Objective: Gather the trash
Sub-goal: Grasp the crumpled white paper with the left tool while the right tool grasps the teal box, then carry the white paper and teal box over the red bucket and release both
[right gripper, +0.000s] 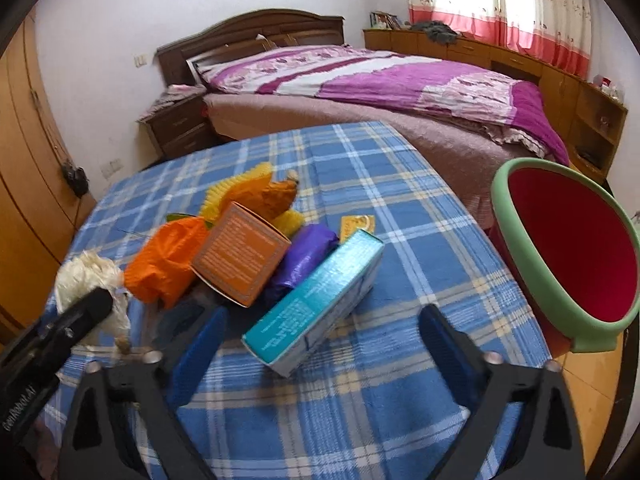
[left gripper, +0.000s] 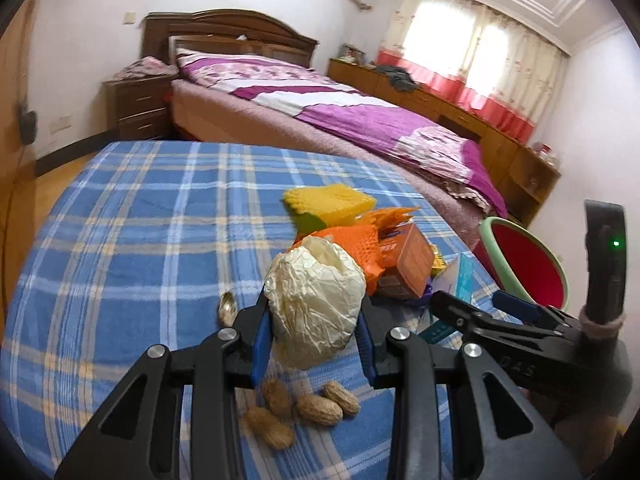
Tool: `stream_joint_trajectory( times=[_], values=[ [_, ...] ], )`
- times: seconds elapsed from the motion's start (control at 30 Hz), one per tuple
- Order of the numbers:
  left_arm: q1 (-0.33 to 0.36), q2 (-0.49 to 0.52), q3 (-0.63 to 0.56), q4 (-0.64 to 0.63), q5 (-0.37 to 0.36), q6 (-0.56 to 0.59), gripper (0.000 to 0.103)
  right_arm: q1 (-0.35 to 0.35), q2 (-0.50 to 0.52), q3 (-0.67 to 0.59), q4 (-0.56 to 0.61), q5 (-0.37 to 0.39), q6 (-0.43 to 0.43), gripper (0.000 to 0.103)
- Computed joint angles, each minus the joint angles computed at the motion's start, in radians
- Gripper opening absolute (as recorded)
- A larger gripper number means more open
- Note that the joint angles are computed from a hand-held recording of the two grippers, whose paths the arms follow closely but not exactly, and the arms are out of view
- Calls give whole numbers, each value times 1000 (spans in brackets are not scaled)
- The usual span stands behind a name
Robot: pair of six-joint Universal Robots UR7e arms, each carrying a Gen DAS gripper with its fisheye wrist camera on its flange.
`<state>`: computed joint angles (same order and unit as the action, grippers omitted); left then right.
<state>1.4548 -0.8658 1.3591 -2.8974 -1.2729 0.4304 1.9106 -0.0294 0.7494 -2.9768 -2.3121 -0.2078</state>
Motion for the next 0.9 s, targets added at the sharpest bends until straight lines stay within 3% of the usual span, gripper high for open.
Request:
stream_joint_trajectory(
  times=[0.07,0.2,0.3,0.4,0.67,0.9],
  values=[
    [5,7,-29,51,-28,14,36,-2,-17,20,28,1,51,76],
    [1,12,-46,101,-53,38,36,-13,-56,81,36,19,122,43],
    [-3,6,-30,102,-75,48,36,-19,-88,146,-2,48,148,35],
    [-13,-11,5,88,-78,40,36,-15,-114,202,-71,53,116,21],
    [-55,-46,72,50,-40,3,36,0,-201,367,-279,88,27,21],
    [-107,-46,98,50,-10,-6,36,-17,-291,480,-416,95,24,21]
  ],
)
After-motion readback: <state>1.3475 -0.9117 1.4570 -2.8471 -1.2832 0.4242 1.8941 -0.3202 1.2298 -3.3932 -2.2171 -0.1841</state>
